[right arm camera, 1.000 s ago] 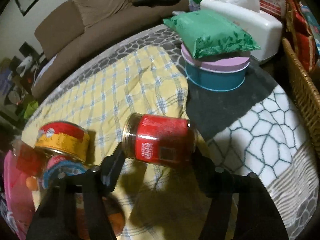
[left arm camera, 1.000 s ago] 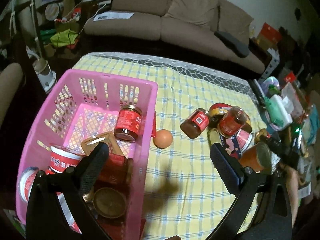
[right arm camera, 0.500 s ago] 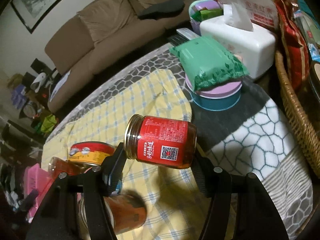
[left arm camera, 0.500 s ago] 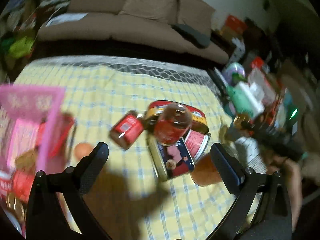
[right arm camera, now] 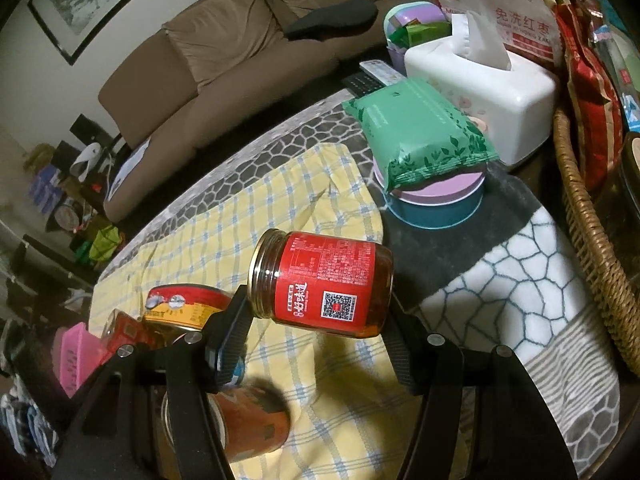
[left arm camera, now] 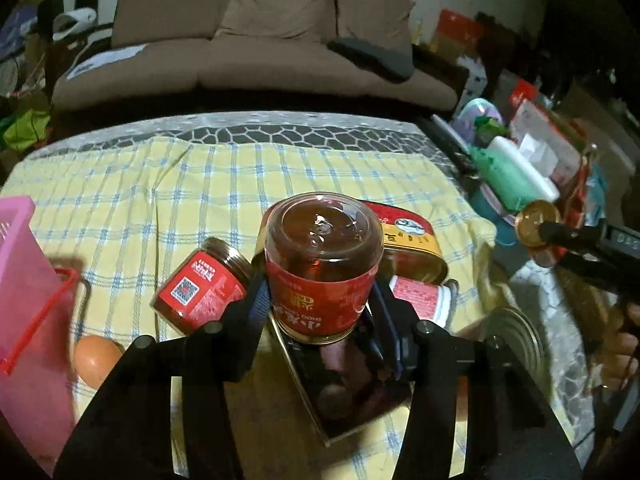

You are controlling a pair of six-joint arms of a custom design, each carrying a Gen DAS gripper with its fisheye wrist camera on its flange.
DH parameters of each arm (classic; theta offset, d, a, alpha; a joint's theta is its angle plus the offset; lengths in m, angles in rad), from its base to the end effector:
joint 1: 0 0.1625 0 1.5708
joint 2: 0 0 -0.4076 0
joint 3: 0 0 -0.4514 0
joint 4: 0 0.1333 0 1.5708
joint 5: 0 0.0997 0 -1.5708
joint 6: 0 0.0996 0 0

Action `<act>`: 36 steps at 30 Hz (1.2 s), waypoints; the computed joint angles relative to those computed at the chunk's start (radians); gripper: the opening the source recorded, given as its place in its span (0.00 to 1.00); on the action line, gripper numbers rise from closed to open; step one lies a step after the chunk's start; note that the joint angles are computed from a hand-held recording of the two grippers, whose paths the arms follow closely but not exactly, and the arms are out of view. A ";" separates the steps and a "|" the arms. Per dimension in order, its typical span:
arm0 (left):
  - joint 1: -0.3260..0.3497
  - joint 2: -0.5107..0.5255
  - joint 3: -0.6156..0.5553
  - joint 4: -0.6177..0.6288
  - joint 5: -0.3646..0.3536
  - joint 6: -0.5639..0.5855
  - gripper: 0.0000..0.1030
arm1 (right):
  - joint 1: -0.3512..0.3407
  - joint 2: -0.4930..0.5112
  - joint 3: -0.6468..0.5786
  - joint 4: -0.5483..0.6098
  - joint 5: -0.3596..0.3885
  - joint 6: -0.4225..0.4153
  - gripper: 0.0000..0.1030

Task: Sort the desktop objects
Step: 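Grasp a tall red-labelled glass jar with the left gripper while the right gripper holds its jar, then carry both jars over the pink basket and open both grippers to drop them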

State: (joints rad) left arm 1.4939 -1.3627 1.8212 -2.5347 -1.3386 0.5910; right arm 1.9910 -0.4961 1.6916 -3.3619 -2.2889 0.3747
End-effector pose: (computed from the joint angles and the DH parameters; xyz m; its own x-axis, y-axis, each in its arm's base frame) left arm 0.1079 -0.6333 0.3250 -0.7754 0.4559 -0.4370 0.6012 0.7447 -0.2898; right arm 0.3264 -0.5645 -0.0696 -0.9036 0.3044 0.3016 -0.0075 0.6925 -0.7214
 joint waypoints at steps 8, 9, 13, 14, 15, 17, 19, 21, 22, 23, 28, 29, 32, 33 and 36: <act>-0.036 -0.105 -0.008 0.053 0.032 -0.029 0.46 | 0.057 -0.014 -0.014 0.023 -0.027 0.011 0.62; -0.042 -0.121 -0.017 0.065 0.033 -0.032 0.46 | 0.072 -0.015 -0.021 0.032 -0.033 0.010 0.62; -0.042 -0.191 -0.045 0.132 0.025 -0.047 0.46 | 0.140 -0.010 -0.067 0.094 -0.099 -0.005 0.62; -0.038 -0.207 -0.053 0.153 0.022 -0.050 0.46 | 0.160 -0.006 -0.082 0.109 -0.123 -0.011 0.62; -0.032 -0.230 -0.060 0.172 0.025 -0.066 0.46 | 0.179 -0.005 -0.093 0.119 -0.136 -0.015 0.62; -0.011 -0.257 -0.077 0.201 0.018 -0.100 0.46 | 0.207 -0.006 -0.105 0.130 -0.135 -0.018 0.62; 0.023 -0.283 -0.104 0.232 0.016 -0.157 0.46 | 0.236 -0.010 -0.115 0.148 -0.130 -0.017 0.62; 0.047 -0.290 -0.139 0.264 0.048 -0.191 0.46 | 0.260 -0.012 -0.128 0.178 -0.136 -0.010 0.62; 0.059 -0.293 -0.152 0.268 0.060 -0.193 0.46 | 0.271 -0.010 -0.137 0.189 -0.144 -0.008 0.62; 0.071 -0.293 -0.164 0.265 0.068 -0.187 0.46 | 0.282 -0.006 -0.147 0.195 -0.153 -0.010 0.62; 0.135 -0.268 -0.244 0.247 0.032 -0.146 0.46 | 0.307 0.005 -0.177 0.212 -0.138 -0.005 0.62; 0.146 -0.258 -0.261 0.248 0.027 -0.143 0.46 | 0.308 0.009 -0.184 0.220 -0.131 -0.001 0.62; 0.164 -0.229 -0.293 0.227 0.060 -0.120 0.46 | 0.306 0.027 -0.211 0.249 -0.120 0.010 0.62; 0.170 -0.217 -0.302 0.214 0.077 -0.105 0.46 | 0.304 0.037 -0.225 0.259 -0.123 0.009 0.62; 0.169 -0.196 -0.269 0.081 0.171 0.001 0.46 | 0.300 0.059 -0.257 0.294 -0.124 0.018 0.62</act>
State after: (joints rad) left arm 1.6627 -1.5591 1.5524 -2.4542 -1.1674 0.5918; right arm 2.2908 -0.4366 1.4348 -3.0678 -2.4126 0.3926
